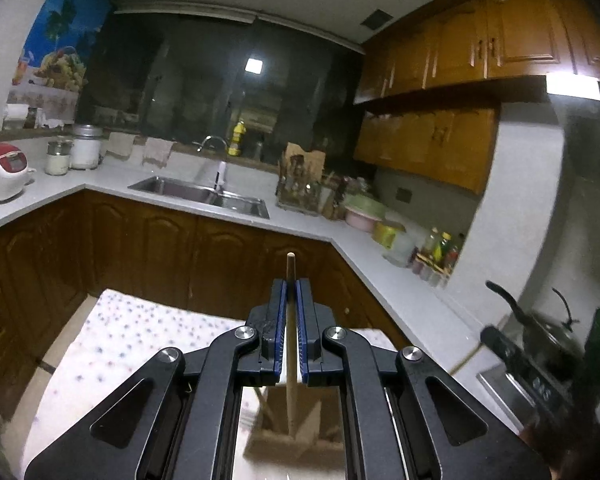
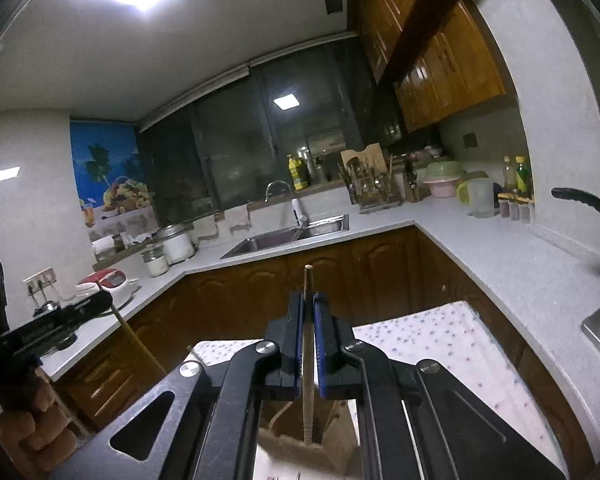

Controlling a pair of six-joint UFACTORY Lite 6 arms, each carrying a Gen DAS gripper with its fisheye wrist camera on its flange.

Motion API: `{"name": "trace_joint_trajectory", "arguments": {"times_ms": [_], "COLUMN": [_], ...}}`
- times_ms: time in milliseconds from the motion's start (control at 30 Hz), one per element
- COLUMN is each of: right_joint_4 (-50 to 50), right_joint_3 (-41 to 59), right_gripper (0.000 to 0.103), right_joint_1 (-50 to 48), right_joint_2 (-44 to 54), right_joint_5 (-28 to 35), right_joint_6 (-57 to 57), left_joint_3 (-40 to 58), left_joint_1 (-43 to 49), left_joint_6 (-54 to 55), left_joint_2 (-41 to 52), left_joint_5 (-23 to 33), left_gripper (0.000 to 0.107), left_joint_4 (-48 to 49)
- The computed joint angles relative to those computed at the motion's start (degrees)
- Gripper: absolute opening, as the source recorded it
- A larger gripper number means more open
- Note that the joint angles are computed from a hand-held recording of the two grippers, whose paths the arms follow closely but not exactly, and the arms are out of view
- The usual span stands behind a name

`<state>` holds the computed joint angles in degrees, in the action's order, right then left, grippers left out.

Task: Organize utensils
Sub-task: 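Lower both chopsticks upright into the wooden holder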

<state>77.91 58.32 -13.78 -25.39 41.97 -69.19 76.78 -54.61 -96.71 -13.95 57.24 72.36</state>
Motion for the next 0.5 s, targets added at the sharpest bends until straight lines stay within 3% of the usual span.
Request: {"name": "trace_joint_trajectory", "arguments": {"times_ms": [167,500], "right_joint_4": [3.41,12.03], "right_joint_3": [-0.74,-8.43], "right_gripper": [0.005,0.005], "right_joint_1": [4.75,8.20], "right_joint_2": [3.14,5.82], "right_joint_5": [-5.76,-10.79], "right_joint_6": [-4.55,-16.82], "left_joint_3": [-1.60,-12.87], "left_joint_1": [6.91,9.09], "left_joint_6": [-5.14,-15.99], "left_joint_2": [3.59,5.80], "left_joint_5": [-6.57,-12.78], "left_gripper": [0.004,0.004], "left_joint_4": [2.46,6.42]}}
